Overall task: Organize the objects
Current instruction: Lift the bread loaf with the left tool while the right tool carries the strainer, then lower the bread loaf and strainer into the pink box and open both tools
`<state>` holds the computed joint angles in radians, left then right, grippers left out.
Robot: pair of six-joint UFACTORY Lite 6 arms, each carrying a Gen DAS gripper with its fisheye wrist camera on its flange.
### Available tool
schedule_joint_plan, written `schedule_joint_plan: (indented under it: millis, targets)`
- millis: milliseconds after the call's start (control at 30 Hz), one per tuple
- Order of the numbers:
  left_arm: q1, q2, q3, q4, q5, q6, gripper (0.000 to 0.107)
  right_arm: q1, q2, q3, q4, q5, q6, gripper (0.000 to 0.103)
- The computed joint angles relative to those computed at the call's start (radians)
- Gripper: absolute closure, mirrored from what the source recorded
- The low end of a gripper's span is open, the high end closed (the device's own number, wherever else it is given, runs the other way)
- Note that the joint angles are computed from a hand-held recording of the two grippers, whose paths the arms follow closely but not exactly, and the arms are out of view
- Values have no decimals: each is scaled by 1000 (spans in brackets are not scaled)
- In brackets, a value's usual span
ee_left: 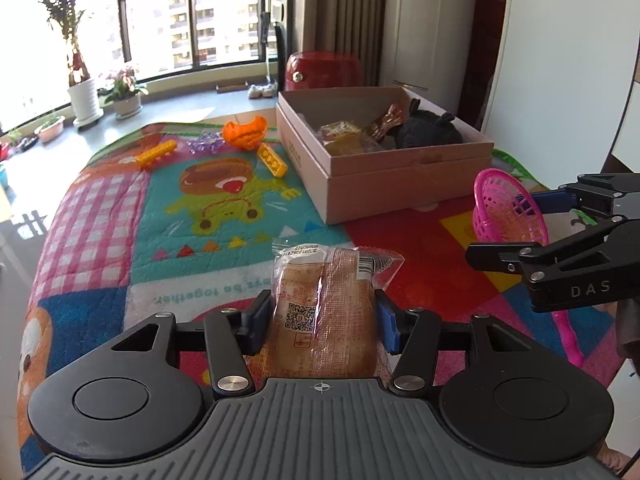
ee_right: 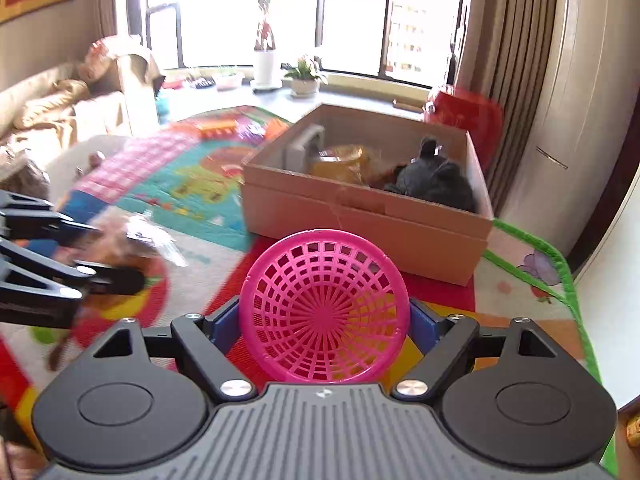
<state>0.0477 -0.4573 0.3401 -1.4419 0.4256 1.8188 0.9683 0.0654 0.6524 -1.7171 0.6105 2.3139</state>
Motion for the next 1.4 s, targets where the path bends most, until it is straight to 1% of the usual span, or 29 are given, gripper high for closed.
schedule_joint_plan:
  millis: [133,167,233,300,400,433,467,500,533,600,700,767,833,900,967,1067,1133,1200,1267,1300,1333,1400]
  targets:
    - [-71,-52,13,66,3,-115,49,75,-151,-69,105,90,-88,20]
    - [-88,-40,39,52,6,-115,49,94,-184,-81,129,121,-109,20]
    - [-137,28,119,-76,-10,-36,49,109,-229,-101,149,154,-125,20]
    - [-185,138,237,-260,-13,89,49,102,-251,-112,154,161,-125,20]
    - [-236,397,480,-485,36,234,48,65,-248,-120,120,138,-82,20]
    - [-255,490,568,-511,39,257,48,51,-245,-122,108,127,-66,20]
    - [-277,574,655,-515,10,241,47,37,-242,-123,95,114,-50,20]
    - [-291,636,721,-512,-20,201,50,23,-241,-124,83,104,-40,20]
    - [-292,679,766,-500,-23,162,51,11,-241,-123,78,99,-38,20]
    - [-267,710,791,-485,28,129,51,-7,-254,-127,75,95,-44,20]
    - [-208,671,730,-519,106,170,51,-56,-288,-105,83,84,-106,20]
    - [-163,637,685,-525,118,198,51,-105,-323,-73,72,72,-151,20]
    - [-112,612,640,-543,135,245,51,-184,-323,-3,55,19,-199,20]
    - [-64,617,620,-539,164,265,51,-304,-248,135,33,-88,-234,20]
    - [-28,641,622,-499,184,237,51,-409,-109,308,46,-193,-264,20]
    - [20,678,631,-418,210,200,51,-502,170,613,189,-256,-416,20]
    - [55,688,624,-384,227,208,51,-528,357,814,378,-245,-626,20]
    - [91,699,615,-368,244,223,51,-555,516,973,573,-262,-835,19]
    - [115,699,607,-355,251,228,51,-554,635,1106,750,-214,-1014,18]
    - [121,706,611,-357,250,234,51,-555,651,1127,781,-208,-1048,16]
    - [124,716,619,-358,249,238,51,-552,657,1133,769,-207,-1041,13]
    - [127,739,638,-352,252,237,51,-541,657,1138,739,-202,-1017,12]
